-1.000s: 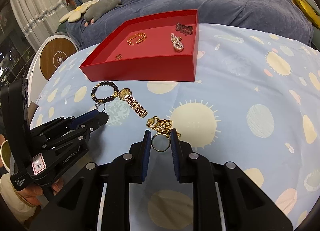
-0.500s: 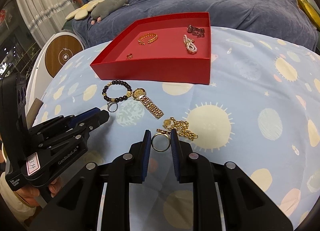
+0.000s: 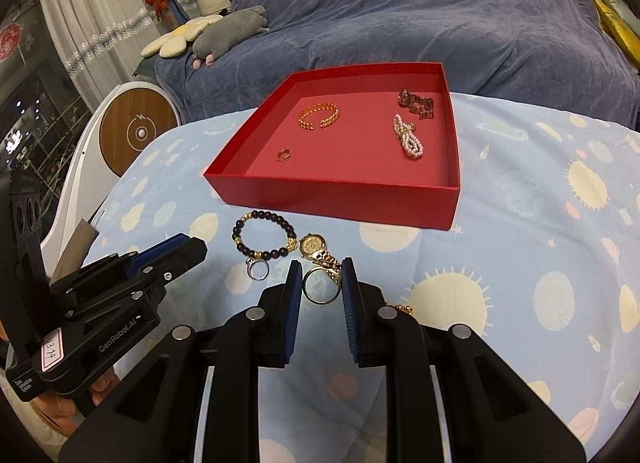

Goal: Organize jewelry
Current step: 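Carry gold ring and silver hoop earring into red box and open both tools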

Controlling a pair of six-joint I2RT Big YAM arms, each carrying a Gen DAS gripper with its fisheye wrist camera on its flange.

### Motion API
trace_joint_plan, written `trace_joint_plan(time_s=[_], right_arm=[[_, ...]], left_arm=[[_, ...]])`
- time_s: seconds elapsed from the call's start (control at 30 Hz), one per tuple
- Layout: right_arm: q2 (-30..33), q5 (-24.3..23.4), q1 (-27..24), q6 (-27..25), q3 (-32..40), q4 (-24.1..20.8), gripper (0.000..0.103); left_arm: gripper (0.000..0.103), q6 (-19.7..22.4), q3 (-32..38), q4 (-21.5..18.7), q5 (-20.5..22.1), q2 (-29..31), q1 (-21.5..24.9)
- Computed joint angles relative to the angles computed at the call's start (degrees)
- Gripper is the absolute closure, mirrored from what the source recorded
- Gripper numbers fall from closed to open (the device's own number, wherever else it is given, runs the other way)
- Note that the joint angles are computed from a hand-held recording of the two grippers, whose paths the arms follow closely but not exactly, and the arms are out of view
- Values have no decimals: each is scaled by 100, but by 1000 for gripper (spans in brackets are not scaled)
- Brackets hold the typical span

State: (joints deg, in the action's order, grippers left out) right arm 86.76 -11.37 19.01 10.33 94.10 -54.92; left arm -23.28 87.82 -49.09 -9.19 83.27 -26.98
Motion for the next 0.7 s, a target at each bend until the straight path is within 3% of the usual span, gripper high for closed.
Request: trace_joint_plan(time_s=[0.3,0.4,0.5,0.7], right_arm=[[370,205,-200,1,717,108,84],[662,184,-297,11,1127,80,84],[1031,248,-348,5,1533,19,84],[1569,303,-375,-112,1994,-229,84]], left_arm=[[86,125,586,24,-14,228,202],[86,270,978,60,143,479,315],[86,553,1410,34,-35,870,353],[86,670,1843,-203,85,1463,503]])
